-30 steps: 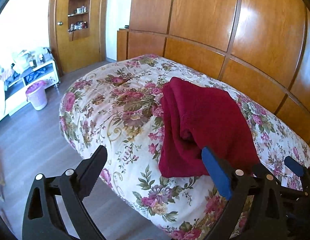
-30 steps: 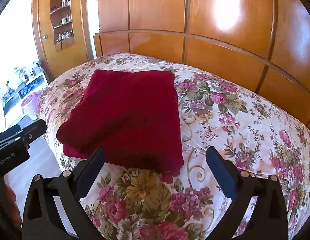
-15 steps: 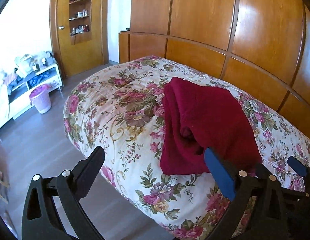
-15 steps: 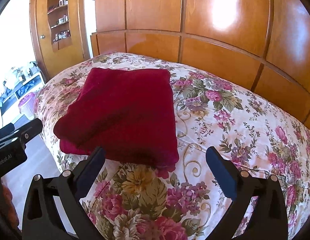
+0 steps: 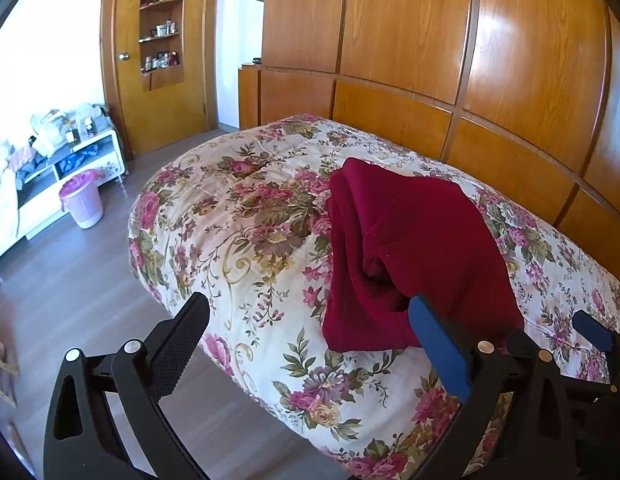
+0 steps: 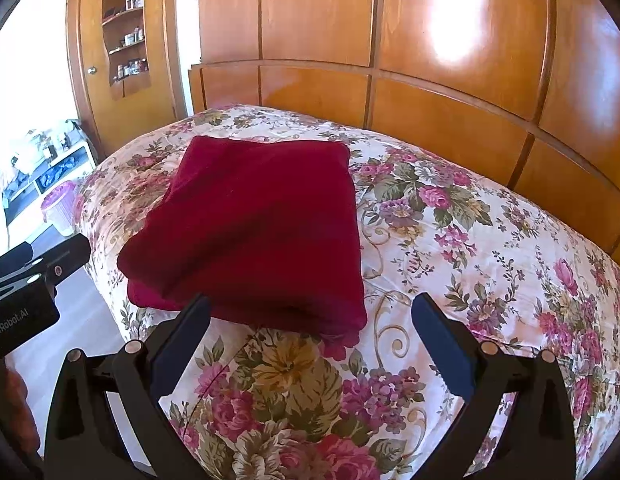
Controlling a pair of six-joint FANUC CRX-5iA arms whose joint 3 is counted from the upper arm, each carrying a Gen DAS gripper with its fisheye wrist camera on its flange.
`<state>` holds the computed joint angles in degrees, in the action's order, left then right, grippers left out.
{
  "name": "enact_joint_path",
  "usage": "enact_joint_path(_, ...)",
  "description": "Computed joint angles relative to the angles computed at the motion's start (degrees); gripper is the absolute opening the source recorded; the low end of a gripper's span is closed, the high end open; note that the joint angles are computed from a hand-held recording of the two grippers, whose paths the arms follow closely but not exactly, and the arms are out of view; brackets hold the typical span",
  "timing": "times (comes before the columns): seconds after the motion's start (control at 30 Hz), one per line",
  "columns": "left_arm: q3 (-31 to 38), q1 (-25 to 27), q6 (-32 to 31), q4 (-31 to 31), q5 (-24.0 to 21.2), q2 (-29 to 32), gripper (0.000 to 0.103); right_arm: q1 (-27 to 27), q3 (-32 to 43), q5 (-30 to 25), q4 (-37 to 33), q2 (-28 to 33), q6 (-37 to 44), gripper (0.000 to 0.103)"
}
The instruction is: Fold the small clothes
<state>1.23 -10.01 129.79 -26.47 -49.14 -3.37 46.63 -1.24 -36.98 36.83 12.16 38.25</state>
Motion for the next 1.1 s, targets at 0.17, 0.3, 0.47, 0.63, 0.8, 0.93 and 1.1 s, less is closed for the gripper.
enact_joint_path(0.17,-0.35,0.44,-0.21,0.28,0.57,-0.49,0.099,0.07,-0.47,0.57,1.07,-0.37,-0.80,0.100)
enact_joint_path(0.3,-0.40,0.40,0.27,-0.27,0.73,-0.83,0.099,0.17,-0.45,0.58,1.40,-0.39,-1.21,0.100)
enact_joint_path(0.47,-0.17,-0.20,1.61,-1.91,0.45,-1.37,0.099,0.18,-0.53,0.65,1.53,-0.48,-1.25,0.100)
enact_joint_path(0.63,-0.31,-0.23,2.16,-2.31,0.74,-1.95,0.099,0.20,-0.52,0.55,1.55,-0.49,-1.28,0.100)
enact_joint_path(0.8,-0.46,-0.09,1.98,-1.98,1.10,-2.09,0.099,0.35,0.00,0.21,0.66,-0.32,-0.50,0.101)
enact_joint_path(0.93,-0.53,0.06,1.53,-1.53,1.06,-2.05,0.099,0.48,0.45,-0.02,0.28,0.11,-0.22,0.100)
enact_joint_path(1.1,-0.35,0.00,1.53,-1.71,0.47,-1.58,0.099,0.54,1.13,-0.33,-0.59,0.69,0.51,0.101)
